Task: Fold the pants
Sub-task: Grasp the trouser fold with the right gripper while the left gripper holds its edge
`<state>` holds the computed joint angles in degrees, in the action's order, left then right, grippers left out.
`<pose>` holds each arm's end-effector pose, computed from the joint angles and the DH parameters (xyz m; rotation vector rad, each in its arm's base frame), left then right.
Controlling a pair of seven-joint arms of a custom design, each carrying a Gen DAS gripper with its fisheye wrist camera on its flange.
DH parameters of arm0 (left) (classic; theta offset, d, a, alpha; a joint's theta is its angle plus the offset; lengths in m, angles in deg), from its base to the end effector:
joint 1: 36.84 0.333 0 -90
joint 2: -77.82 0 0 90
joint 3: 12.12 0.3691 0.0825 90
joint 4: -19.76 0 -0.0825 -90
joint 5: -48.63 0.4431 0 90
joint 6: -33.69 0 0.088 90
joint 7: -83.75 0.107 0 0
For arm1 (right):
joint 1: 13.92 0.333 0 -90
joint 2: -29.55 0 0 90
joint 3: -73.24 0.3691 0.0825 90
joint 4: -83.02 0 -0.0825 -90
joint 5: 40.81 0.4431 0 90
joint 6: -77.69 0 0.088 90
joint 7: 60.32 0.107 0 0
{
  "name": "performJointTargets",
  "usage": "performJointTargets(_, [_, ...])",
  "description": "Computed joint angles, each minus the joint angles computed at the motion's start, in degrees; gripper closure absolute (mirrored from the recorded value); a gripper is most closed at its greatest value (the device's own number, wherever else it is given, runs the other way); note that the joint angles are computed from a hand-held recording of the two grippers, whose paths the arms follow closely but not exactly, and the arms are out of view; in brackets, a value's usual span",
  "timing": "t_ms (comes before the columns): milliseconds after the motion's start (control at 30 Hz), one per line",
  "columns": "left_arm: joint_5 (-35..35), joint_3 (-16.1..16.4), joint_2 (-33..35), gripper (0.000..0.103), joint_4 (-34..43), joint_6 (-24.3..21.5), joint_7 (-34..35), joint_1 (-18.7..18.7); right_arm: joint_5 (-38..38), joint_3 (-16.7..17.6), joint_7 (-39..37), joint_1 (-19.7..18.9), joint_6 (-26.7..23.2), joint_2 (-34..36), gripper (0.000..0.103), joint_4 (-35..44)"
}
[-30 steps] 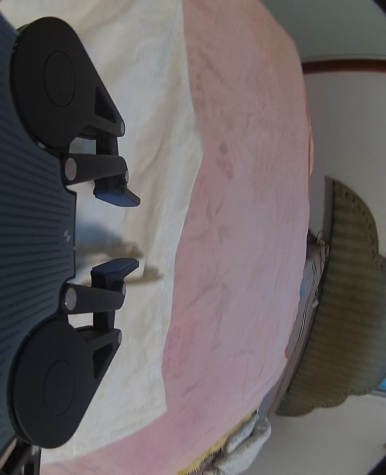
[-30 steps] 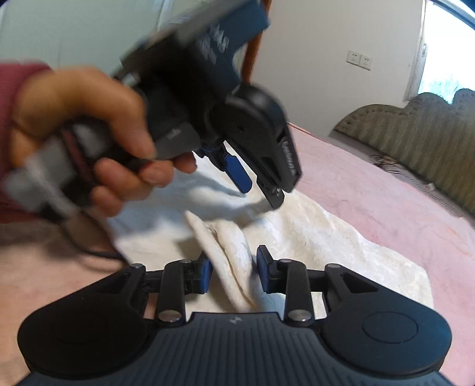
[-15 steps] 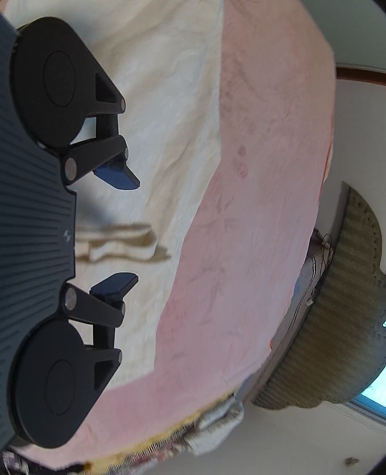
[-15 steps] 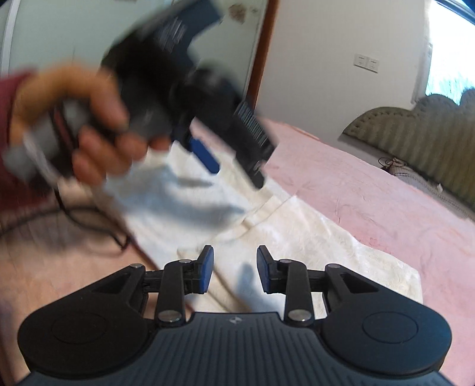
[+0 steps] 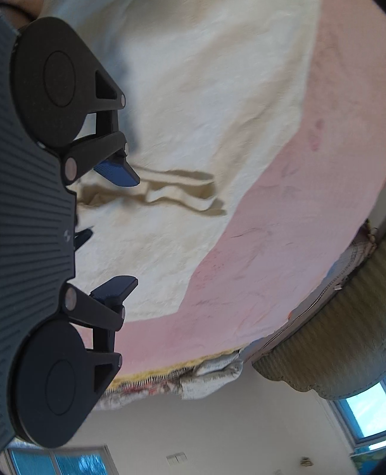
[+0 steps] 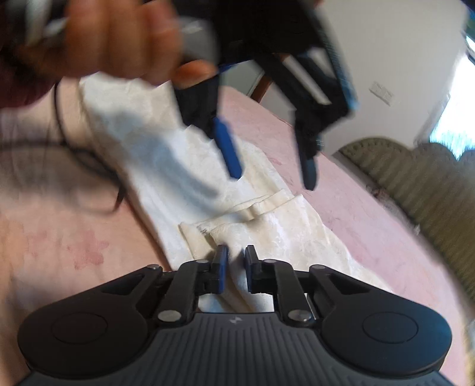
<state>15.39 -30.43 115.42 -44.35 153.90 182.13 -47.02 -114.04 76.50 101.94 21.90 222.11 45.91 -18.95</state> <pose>0.7807 -0.3506 0.5231 1.5002 -2.1018 0.9503 0.5675 0.4675 0.4635 -1.9437 1.3658 -1.0817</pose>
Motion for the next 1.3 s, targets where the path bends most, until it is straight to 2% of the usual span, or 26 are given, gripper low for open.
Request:
performJointTargets(100, [-2.54, -1.20, 3.08, 0.033, 3.40, -4.51, -2.77, 0.80, -2.32, -0.84, 9.04, -1.06, 3.96, -2.35, 0.094, -2.40])
performJointTargets(200, [-4.30, -1.89, 5.59, 0.033, 5.83, -7.54, -5.57, 0.96, -3.98, -0.60, 14.39, -2.27, 5.57, -4.03, 0.094, -4.04])
performJointTargets(367, [-5.21, -1.91, 6.24, 0.033, 5.56, -6.29, -8.13, 0.78, -3.49, 0.70, 14.60, -3.20, 4.70, -4.72, 0.094, -4.63])
performJointTargets(600, [-6.04, -2.71, 6.22, 0.033, 5.81, -4.79, -6.69, 0.97, 0.36, 1.16, 4.78, -1.98, -0.07, -1.04, 0.089, -0.59])
performJointTargets(700, [-6.39, -2.99, 5.78, 0.033, 5.08, -4.08, -5.32, 1.02, 6.14, 1.26, -1.96, -2.38, 0.72, 0.39, 0.088, 1.01])
performJointTargets(767, [-6.68, -3.05, 5.33, 0.033, 4.47, -3.58, -4.57, 1.12, 6.11, 0.50, -4.47, -0.75, -3.43, 1.92, 0.085, 2.96])
performJointTargets(800, [-7.01, -3.18, 5.13, 0.033, 4.16, -3.33, -4.05, 1.27, 5.20, -0.07, -3.72, -0.21, -3.71, 2.19, 0.085, 3.20])
performJointTargets(867, [-7.49, -3.24, 4.69, 0.032, 3.53, -3.26, -2.90, 1.79, 5.80, -0.63, -1.83, -0.72, -1.08, 2.02, 0.087, 2.63])
performJointTargets(900, [-7.46, -3.03, 4.55, 0.031, 3.41, -3.33, -2.89, 1.87, 5.82, -0.84, -1.47, -0.77, -0.42, 1.82, 0.094, 2.26])
performJointTargets(967, [-7.50, -2.65, 4.83, 0.031, 3.82, -3.77, -4.12, 1.91, 3.84, -1.46, 1.45, -0.42, 0.70, 0.99, 0.095, 1.30])
performJointTargets(1167, [-7.86, -2.96, 8.16, 0.029, 7.78, -6.02, -7.54, 1.53, -6.60, -2.08, 22.09, -2.51, 8.19, -4.09, 0.095, -3.68])
performJointTargets(1233, [-8.15, -3.11, 8.62, 0.035, 7.80, -4.74, -8.43, 1.19, -8.26, -1.20, 23.33, -3.39, 8.43, -4.79, 0.095, -4.07])
performJointTargets(1267, [-8.34, -3.41, 8.90, 0.056, 7.90, -4.41, -8.07, 1.20, -7.73, -0.67, 22.10, -3.83, 8.36, -4.64, 0.095, -3.87])
performJointTargets(1300, [-7.84, -3.31, 8.93, 0.085, 7.94, -4.17, -7.59, 0.98, -7.60, -0.30, 21.24, -4.10, 8.52, -4.35, 0.095, -3.61])
